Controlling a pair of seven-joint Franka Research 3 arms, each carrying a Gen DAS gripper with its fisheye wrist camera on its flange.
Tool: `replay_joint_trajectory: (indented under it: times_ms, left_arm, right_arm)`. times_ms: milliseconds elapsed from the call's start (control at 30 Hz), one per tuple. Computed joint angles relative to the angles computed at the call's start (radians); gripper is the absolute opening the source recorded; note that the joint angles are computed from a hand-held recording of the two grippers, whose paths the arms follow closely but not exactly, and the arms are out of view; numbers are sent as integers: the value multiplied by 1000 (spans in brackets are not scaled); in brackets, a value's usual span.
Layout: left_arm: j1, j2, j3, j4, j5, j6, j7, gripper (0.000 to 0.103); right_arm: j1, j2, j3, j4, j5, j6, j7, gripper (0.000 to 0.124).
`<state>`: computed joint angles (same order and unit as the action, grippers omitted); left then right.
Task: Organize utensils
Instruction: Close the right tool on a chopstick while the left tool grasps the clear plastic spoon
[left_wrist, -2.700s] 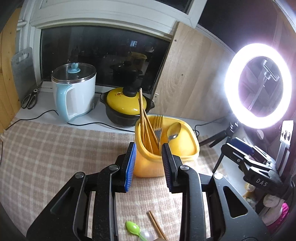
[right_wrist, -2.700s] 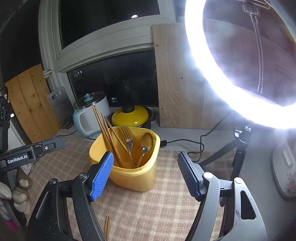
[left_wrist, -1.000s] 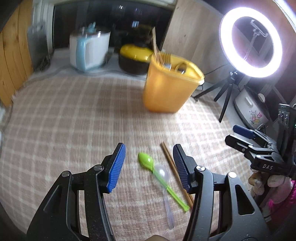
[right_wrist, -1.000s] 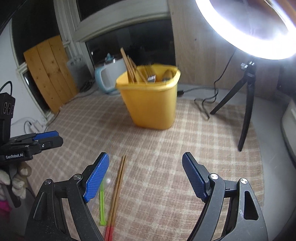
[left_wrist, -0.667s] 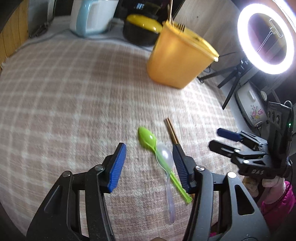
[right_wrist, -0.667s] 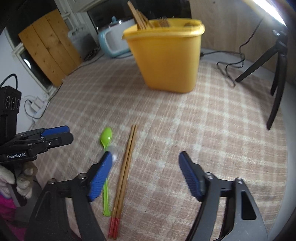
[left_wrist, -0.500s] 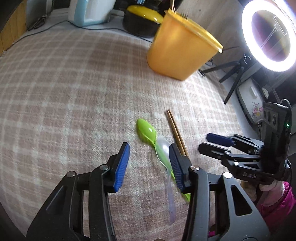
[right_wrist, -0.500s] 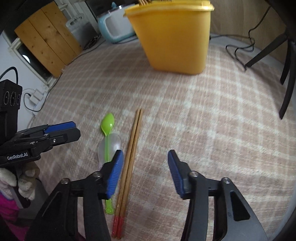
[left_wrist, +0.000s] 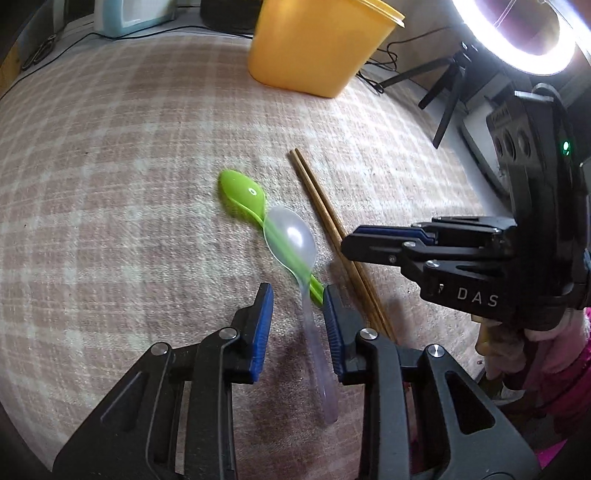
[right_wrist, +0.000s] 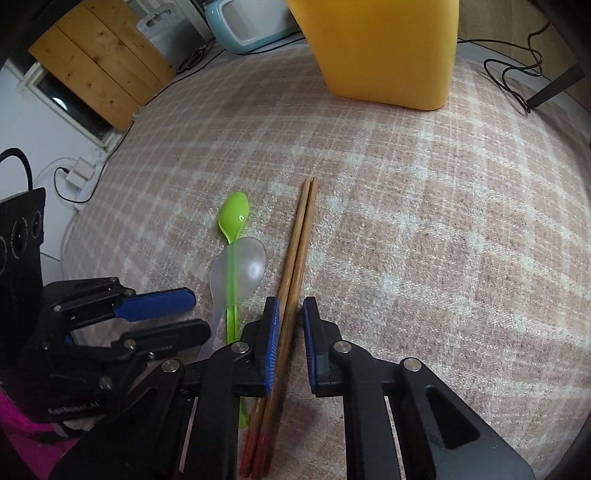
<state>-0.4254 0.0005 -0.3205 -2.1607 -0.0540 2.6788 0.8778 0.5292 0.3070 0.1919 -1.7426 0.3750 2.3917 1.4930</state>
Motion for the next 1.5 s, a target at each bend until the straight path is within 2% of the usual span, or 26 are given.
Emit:
replay_joint_trajectory:
  times_ms: [200,333,400,567,767,867,1000,1167,1300,1367,1433,1500]
  left_arm:
    - [-7,43,-5,46,89,-36,-27,28]
    - [-20,83,-2,95,223,-78,-97,18]
    - [-19,90,-2,101,238,-77,-102,15]
    - [0,66,0,61,196,-43,-76,8]
    - [11,33,5,25,170,-30,-72,6]
    - [15,21,9,14,184,-33,-85,6]
    - [18,2,11,-5,187,-34,-100,6]
    - [21,1,12,-4,162,-43,-103,6]
    - [27,8,15,-7,104,-14,-59,6]
    - [33,2,18,-26,18,22,-12,6]
    - [36,-9,20,-50,-55,57,12,5]
    - [36,-26,22,-70,-68,74,1,5]
  right_arm:
    - [22,30,-8,48,-58,-27,28,11]
    - [37,47,-14,78,-98,-44,49,9]
    - [44,54,-17,92,-116,-52,64,9]
    - [44,62,-22,110,-136,-71,91,6]
    - [27,61,-12,110,-88,-70,98,6]
    - [42,79,-24,138,-127,-92,122,6]
    - [53,104,-31,189,-167,-144,128,6]
    - [49,151,-27,272,-157,-234,131,6]
    - [80,191,-39,340,-217,-270,132,7]
    - [82,200,-38,356,-223,-285,114,6]
    - [74,194,-36,343,-204,-279,105,5]
    - [62,175,-33,308,-174,-253,106,5]
